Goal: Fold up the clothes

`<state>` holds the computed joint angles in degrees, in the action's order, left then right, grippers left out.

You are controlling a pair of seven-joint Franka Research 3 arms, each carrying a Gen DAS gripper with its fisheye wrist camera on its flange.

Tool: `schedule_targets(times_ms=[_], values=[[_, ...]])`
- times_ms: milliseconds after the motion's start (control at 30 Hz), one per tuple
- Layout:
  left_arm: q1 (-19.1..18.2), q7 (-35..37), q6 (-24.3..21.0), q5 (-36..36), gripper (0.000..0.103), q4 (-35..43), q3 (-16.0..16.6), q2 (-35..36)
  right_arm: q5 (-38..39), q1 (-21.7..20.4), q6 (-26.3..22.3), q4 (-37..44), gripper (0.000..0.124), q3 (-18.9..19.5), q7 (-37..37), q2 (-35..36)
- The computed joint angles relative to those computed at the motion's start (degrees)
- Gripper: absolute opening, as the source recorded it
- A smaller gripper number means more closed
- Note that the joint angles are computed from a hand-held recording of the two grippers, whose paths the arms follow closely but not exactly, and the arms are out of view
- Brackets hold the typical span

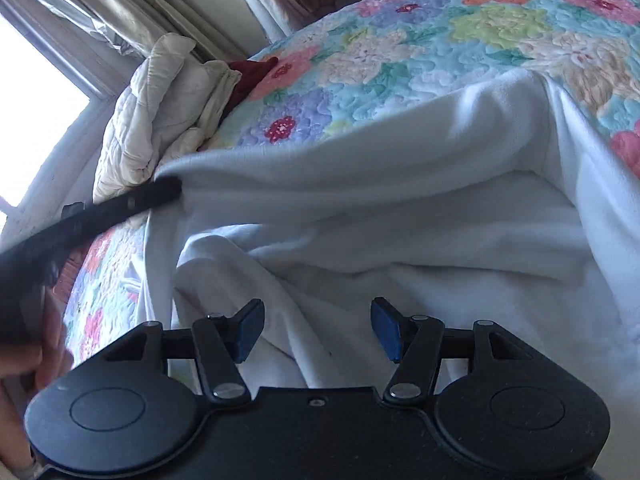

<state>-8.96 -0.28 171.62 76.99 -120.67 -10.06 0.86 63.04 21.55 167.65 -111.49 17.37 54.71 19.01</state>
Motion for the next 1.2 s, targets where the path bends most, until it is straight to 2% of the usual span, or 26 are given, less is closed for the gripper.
schedule_targets(times_ms=[100,167,200,233,267,367,433,467,533,633,667,733,767,800,833,867,900,1000,1067,1100,1133,1167,1200], values=[[-0.2,-17.9,-4.9,17.5,0.011,4.4,0.2,0.7,0.6,-0.4,-0.8,-1.3,0.064,0.9,-5.6,-2.0],[-0.3,-17.3,-7.1,17.5,0.025,4.7,0.0,0.8,-2.0,0.9,-2.1,-2.9,0.064,0.2,-6.9,-3.7],[-0.3,-15.7,-8.0,16.3,0.047,4.1,-0.1,0.4,-4.8,2.0,-2.6,-3.7,0.064,-0.6,-6.1,-4.3],[-0.4,-14.2,-8.7,14.8,0.065,2.9,-0.2,-0.4,-7.9,3.2,-2.8,-4.5,0.064,-1.4,-4.9,-4.9],[-0.3,-12.9,-8.6,13.2,0.070,1.3,-0.3,-1.3,-11.8,4.4,-2.9,-5.3,0.065,-2.4,-3.1,-5.2],[0.4,-8.6,-5.5,7.3,0.073,-4.6,-0.3,-4.5,-26.9,9.1,0.0,-8.0,0.064,-6.2,4.9,-5.7],[0.7,-3.9,-4.0,1.4,0.076,-9.1,-0.5,-6.2,-40.8,13.8,2.2,-9.9,0.047,-11.7,15.0,-6.0],[0.8,-1.3,-3.3,-1.8,0.077,-11.4,-0.6,-7.0,-46.4,15.7,2.8,-10.3,0.026,-14.3,19.5,-6.0],[1.1,2.6,-3.1,-5.6,0.080,-14.5,-1.3,-7.7,-48.4,15.1,4.6,-11.2,0.020,-14.6,22.6,-6.7],[1.2,7.2,-5.4,-6.4,0.082,-16.6,-2.9,-6.8,-56.2,17.0,7.4,-12.8,0.019,-18.1,30.0,-8.2],[1.3,8.0,-5.8,-5.5,0.079,-16.6,-3.1,-6.3,-58.0,17.1,7.7,-13.1,0.019,-18.6,31.5,-8.7],[1.7,7.9,-4.0,-5.4,0.048,-17.0,-2.4,-6.1,-59.2,15.7,7.5,-13.5,0.019,-17.3,32.2,-9.4],[2.1,7.9,-2.1,-6.5,0.040,-17.3,-1.9,-6.3,-59.7,15.1,7.4,-13.5,0.019,-16.6,32.5,-9.4],[2.5,8.4,0.2,-8.2,0.014,-17.5,-1.3,-6.6,-59.4,13.9,7.1,-13.5,0.019,-15.2,32.1,-9.5],[3.1,7.9,1.8,-8.4,0.008,-17.3,-1.2,-6.8,-59.4,12.9,6.9,-13.6,0.019,-14.1,31.9,-9.5],[3.8,5.6,1.1,-6.2,0.006,-16.3,-1.8,-7.0,-59.5,12.3,6.7,-13.7,0.019,-13.3,31.9,-9.5],[4.2,3.2,-1.7,-3.2,0.003,-15.0,-2.8,-7.4,-59.5,11.7,6.3,-13.8,0.019,-12.6,31.8,-9.4],[4.1,-3.3,-9.0,4.8,0.003,-11.7,-4.0,-8.3,-58.0,10.0,6.0,-13.9,0.020,-10.5,30.8,-9.1],[4.3,-10.6,-10.4,9.9,0.003,-10.3,-3.4,-8.9,-53.7,7.7,6.0,-14.1,0.020,-7.7,27.9,-9.0],[4.4,-13.2,-10.9,10.9,0.005,-9.7,-3.0,-8.9,-51.9,7.0,6.0,-14.2,0.020,-6.9,26.6,-9.0],[4.5,-15.8,-11.5,11.9,0.014,-9.1,-2.6,-8.8,-51.1,6.9,6.2,-14.5,0.020,-6.6,26.0,-9.1],[4.5,-14.9,-11.0,9.6,0.029,-8.7,-1.9,-8.5,-50.6,7.0,6.5,-14.8,0.020,-6.7,25.8,-9.2],[4.3,-9.9,-9.2,3.6,0.079,-9.0,-0.9,-8.0,-50.3,7.2,6.7,-14.9,0.022,-6.8,25.8,-9.2]])
